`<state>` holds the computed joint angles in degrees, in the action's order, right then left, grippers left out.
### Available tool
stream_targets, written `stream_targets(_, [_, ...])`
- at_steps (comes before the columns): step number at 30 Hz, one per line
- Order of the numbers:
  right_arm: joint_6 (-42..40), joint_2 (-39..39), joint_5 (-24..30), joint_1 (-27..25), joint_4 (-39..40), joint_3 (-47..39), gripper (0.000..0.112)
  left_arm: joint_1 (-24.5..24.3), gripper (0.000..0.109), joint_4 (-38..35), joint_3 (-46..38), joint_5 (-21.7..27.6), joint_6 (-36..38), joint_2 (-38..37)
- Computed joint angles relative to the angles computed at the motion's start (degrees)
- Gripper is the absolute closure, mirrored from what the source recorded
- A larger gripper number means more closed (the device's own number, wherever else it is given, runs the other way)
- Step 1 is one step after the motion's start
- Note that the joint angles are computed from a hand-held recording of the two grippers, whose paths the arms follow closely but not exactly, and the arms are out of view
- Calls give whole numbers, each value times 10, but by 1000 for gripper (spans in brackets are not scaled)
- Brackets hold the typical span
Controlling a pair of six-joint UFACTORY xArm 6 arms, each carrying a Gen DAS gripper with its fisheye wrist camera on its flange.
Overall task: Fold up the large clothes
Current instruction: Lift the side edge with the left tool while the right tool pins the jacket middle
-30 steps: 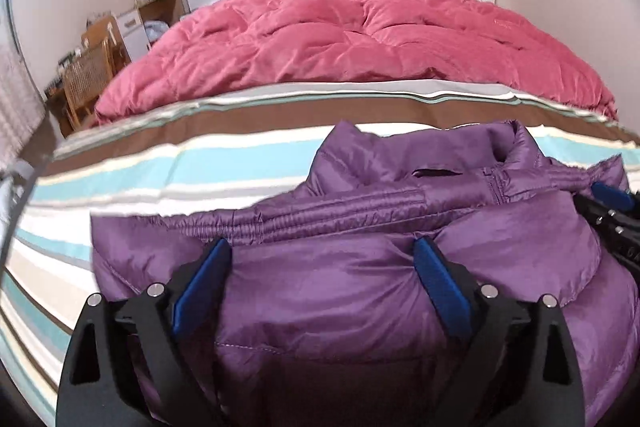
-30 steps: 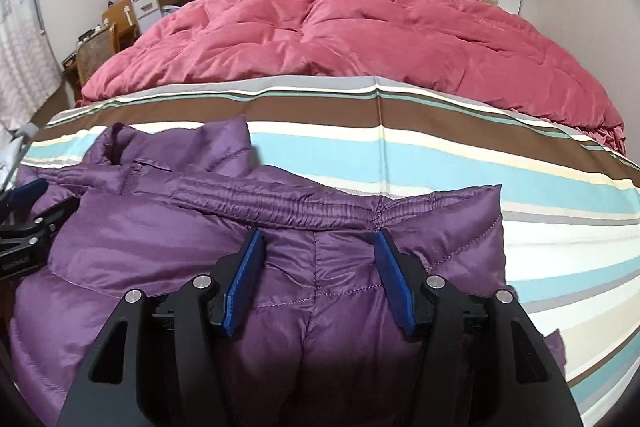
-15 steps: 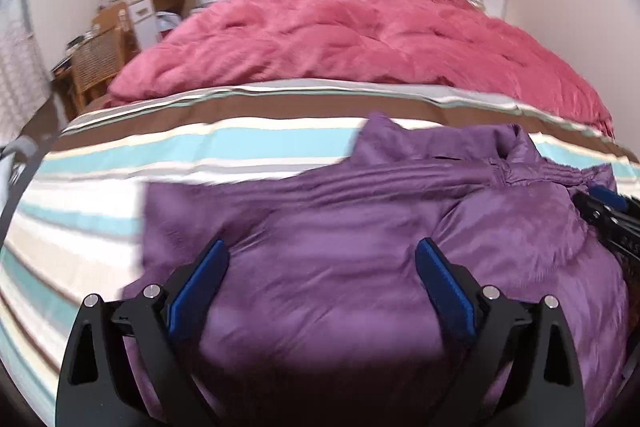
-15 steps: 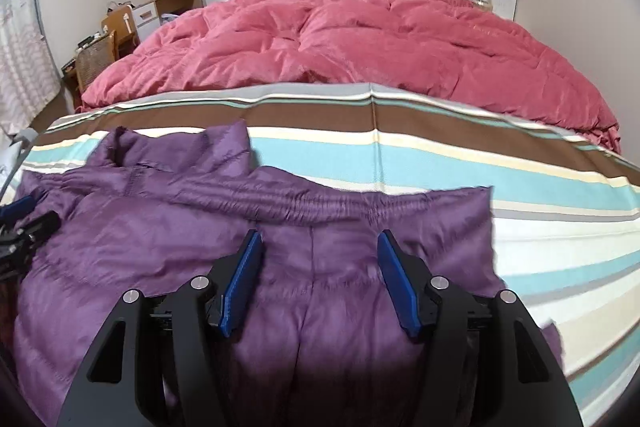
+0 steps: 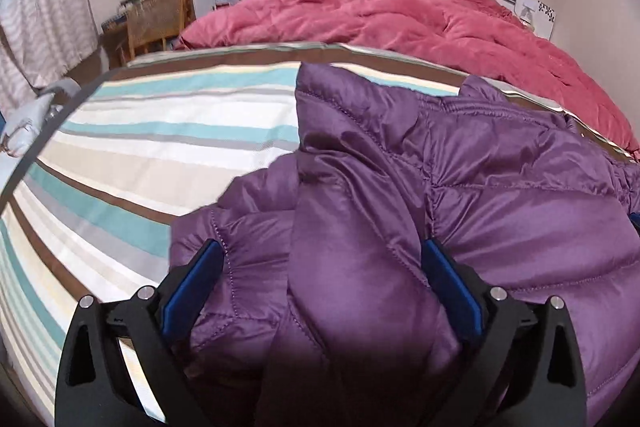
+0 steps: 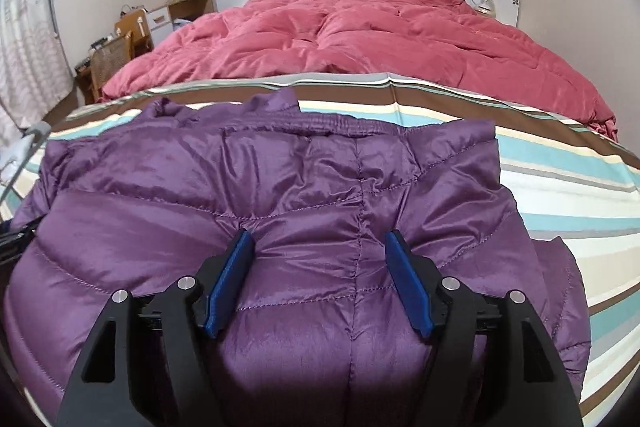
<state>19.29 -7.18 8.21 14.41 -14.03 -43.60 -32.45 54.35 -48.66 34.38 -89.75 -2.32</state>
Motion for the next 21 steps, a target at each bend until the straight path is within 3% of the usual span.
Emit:
stream_targets(6, [-12, -20, 27, 4, 20, 1, 44, -11, 9, -10, 29, 10, -12, -43])
stream_targets(10, [-90, -99, 36, 28, 145, 49, 44, -37, 8, 5, 101, 32, -104, -131])
stream_targets(15, [-110, -191, 55, 71, 171, 110, 45, -47, 8, 19, 192, -15, -216, -209])
stream_targets(19, [-98, -236, 67, 99, 161, 139, 78, -57, 12, 55, 230, -50, -272, -229])
stream_targets(21, [-118, -255, 71, 114, 187, 150, 87, -50, 20, 74, 245, -80, -293, -235])
